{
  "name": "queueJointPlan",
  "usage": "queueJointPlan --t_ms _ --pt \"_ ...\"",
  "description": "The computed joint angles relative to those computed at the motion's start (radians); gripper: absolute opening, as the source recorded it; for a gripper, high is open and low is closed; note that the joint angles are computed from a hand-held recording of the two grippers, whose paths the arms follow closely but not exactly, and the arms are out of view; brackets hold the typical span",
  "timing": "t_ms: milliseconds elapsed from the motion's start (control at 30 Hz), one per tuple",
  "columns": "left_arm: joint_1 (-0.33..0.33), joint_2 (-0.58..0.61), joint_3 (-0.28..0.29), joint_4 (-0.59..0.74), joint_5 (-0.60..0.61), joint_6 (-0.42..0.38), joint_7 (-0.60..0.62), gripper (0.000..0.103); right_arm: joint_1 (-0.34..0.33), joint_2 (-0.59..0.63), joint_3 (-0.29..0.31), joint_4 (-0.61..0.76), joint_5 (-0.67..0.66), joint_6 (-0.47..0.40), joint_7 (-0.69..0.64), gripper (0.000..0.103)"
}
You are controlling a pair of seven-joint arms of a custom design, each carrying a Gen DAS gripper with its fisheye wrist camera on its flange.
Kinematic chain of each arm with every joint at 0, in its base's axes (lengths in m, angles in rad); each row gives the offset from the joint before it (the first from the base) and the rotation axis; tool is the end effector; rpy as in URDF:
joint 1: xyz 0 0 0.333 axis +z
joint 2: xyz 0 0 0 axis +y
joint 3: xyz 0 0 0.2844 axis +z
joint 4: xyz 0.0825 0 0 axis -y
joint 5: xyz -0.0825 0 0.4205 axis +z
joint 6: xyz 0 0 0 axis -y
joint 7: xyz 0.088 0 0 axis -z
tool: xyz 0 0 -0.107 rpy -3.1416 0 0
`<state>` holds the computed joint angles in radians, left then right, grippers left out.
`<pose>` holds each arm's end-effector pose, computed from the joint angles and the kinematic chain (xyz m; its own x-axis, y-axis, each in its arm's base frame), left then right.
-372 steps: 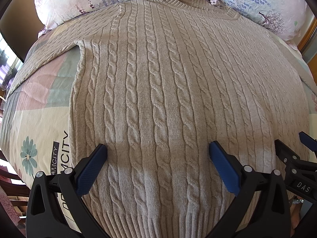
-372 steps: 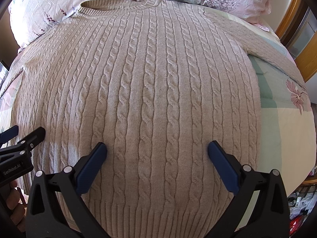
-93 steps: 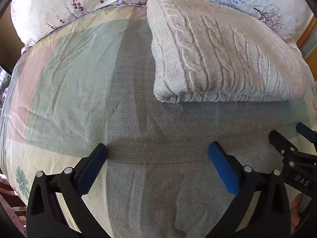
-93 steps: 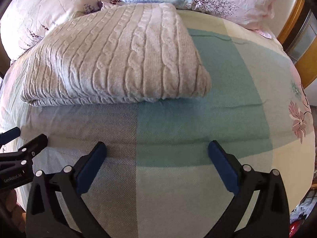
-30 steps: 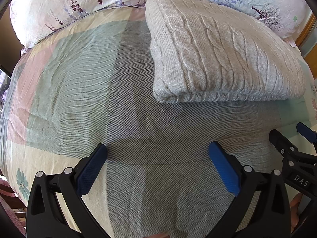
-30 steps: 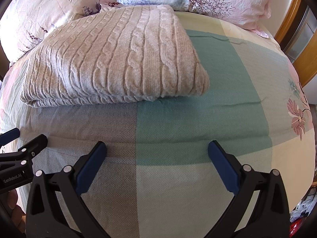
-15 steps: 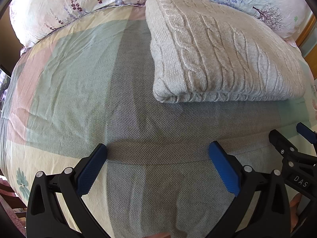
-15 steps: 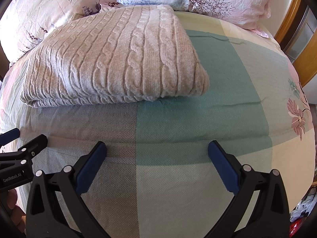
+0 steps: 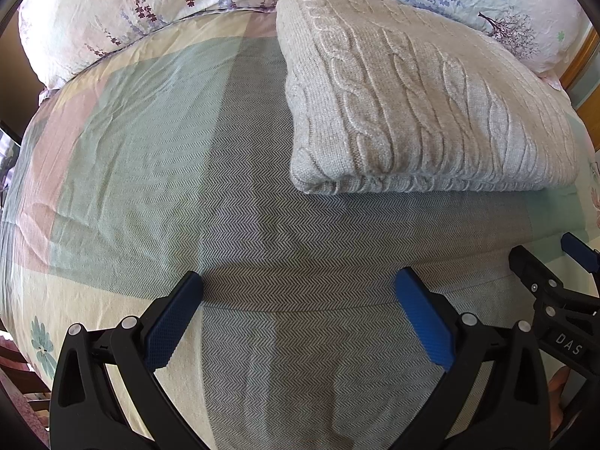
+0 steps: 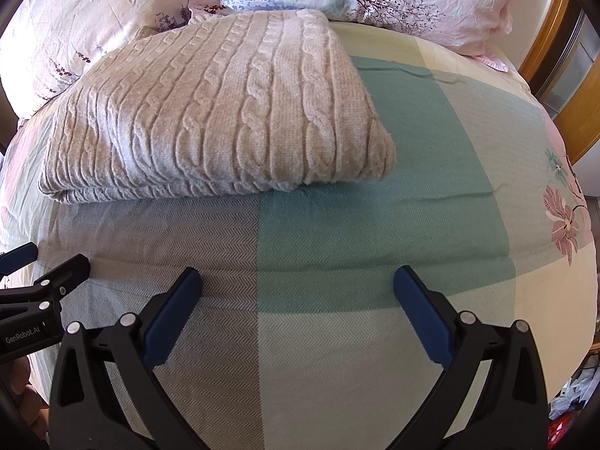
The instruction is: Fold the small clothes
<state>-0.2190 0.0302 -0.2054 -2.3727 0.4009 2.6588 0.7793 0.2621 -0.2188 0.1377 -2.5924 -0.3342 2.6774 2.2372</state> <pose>0.4927 -0.2351 0.2771 0.0411 -0.9986 -0.0325 -0.9437 -0.0281 -0.3296 0.4437 0.1959 0.3052 0.0038 -0.9990 0.0437 -0.9337 -0.0192 -0.3576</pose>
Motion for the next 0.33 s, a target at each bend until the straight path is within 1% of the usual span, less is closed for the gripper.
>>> queueJointPlan --t_ms 333 --pt "0.000 -0.003 -0.001 -0.004 -0.009 -0.002 0.012 0.102 0.000 0.001 0.000 0.000 -0.001 0.001 0.001 0.101"
